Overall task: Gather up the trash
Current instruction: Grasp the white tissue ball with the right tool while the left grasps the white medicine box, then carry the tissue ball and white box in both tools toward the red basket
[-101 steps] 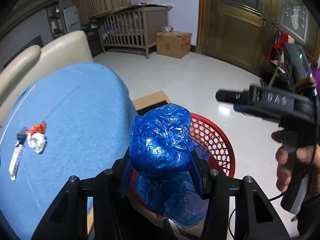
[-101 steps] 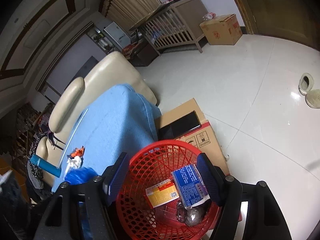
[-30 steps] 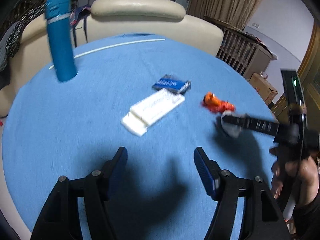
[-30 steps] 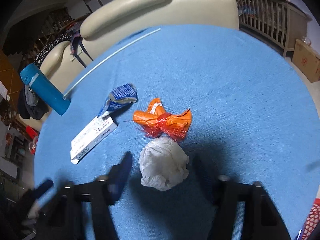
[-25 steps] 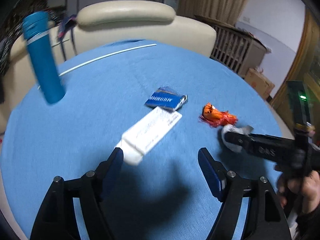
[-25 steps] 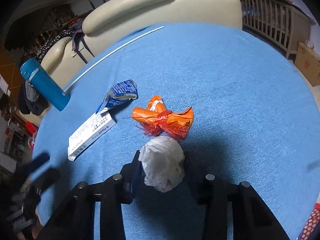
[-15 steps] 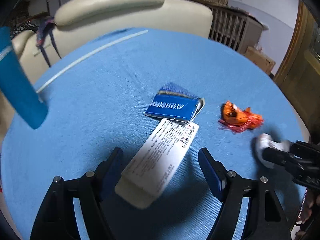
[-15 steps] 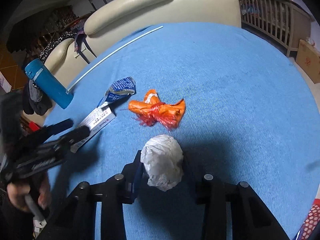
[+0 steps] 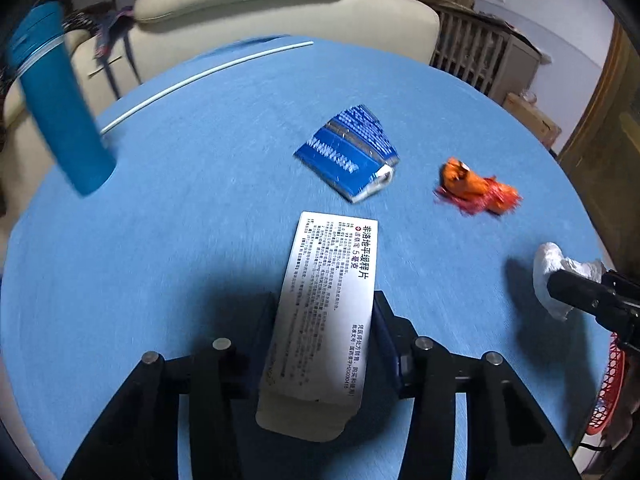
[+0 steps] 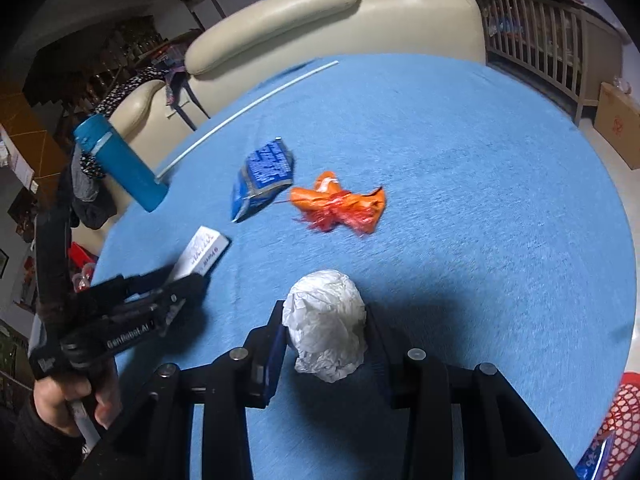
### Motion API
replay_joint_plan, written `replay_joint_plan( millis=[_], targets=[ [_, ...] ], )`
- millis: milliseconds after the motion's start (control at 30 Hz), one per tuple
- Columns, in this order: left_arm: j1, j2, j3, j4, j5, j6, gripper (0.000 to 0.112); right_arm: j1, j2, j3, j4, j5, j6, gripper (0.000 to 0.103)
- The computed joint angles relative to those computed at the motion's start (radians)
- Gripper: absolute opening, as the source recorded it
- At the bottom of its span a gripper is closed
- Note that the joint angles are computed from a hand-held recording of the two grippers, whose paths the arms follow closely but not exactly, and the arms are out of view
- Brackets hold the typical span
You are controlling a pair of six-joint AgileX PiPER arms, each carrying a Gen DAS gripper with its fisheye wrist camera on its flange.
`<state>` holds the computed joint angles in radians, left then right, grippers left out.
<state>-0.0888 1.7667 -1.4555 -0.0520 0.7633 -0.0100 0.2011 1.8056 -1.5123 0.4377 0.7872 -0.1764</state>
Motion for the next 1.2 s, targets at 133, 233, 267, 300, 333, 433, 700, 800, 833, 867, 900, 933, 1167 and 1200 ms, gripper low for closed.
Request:
replay_joint_plan(
  millis=[133,233,267,300,333,433,700,800,833,867,900,933,1167,1200],
  targets=[
    [-0.020,-0.116,0.152,0.027,-0.058,-0.068,0.049,0.017,-0.072,0.090,0.019,-0.026,-0.016,0.040],
    [-0.042,-0.177,0.226,0.051,-0.088,-0.112,0.049,0.024,-0.128,0.158,0.037,-0.043,-0.030,0.040],
    [-0.052,-0.198,0.245,0.066,-0.093,-0.133,0.049,0.027,-0.145,0.177,0.039,-0.049,-0.031,0.040],
    [-0.061,-0.223,0.270,0.078,-0.101,-0.152,0.049,0.026,-0.159,0.194,0.043,-0.053,-0.037,0.040],
    [-0.073,-0.251,0.299,0.092,-0.108,-0.174,0.049,0.028,-0.184,0.218,0.046,-0.058,-0.039,0.040],
    [-0.100,-0.299,0.338,0.120,-0.121,-0.225,0.049,0.024,-0.237,0.263,0.059,-0.065,-0.048,0.040],
    [-0.162,-0.432,0.406,0.220,-0.105,-0.383,0.049,-0.013,-0.377,0.340,0.104,-0.062,-0.070,0.040],
    [-0.194,-0.473,0.418,0.267,-0.088,-0.447,0.049,-0.040,-0.417,0.357,0.136,-0.050,-0.092,0.040],
    [-0.203,-0.484,0.421,0.280,-0.083,-0.463,0.049,-0.054,-0.436,0.365,0.153,-0.045,-0.103,0.040],
    [-0.217,-0.496,0.422,0.298,-0.076,-0.489,0.049,-0.061,-0.444,0.367,0.161,-0.040,-0.108,0.040],
    [-0.233,-0.511,0.423,0.320,-0.068,-0.518,0.049,-0.077,-0.460,0.374,0.179,-0.034,-0.120,0.040],
    [-0.241,-0.518,0.424,0.333,-0.065,-0.533,0.049,-0.088,-0.470,0.378,0.192,-0.029,-0.129,0.040],
    [-0.317,-0.570,0.424,0.423,-0.023,-0.642,0.049,-0.182,-0.514,0.418,0.293,0.003,-0.204,0.040],
    [-0.323,-0.579,0.425,0.429,-0.020,-0.648,0.049,-0.198,-0.513,0.423,0.307,0.010,-0.212,0.040]
  ],
)
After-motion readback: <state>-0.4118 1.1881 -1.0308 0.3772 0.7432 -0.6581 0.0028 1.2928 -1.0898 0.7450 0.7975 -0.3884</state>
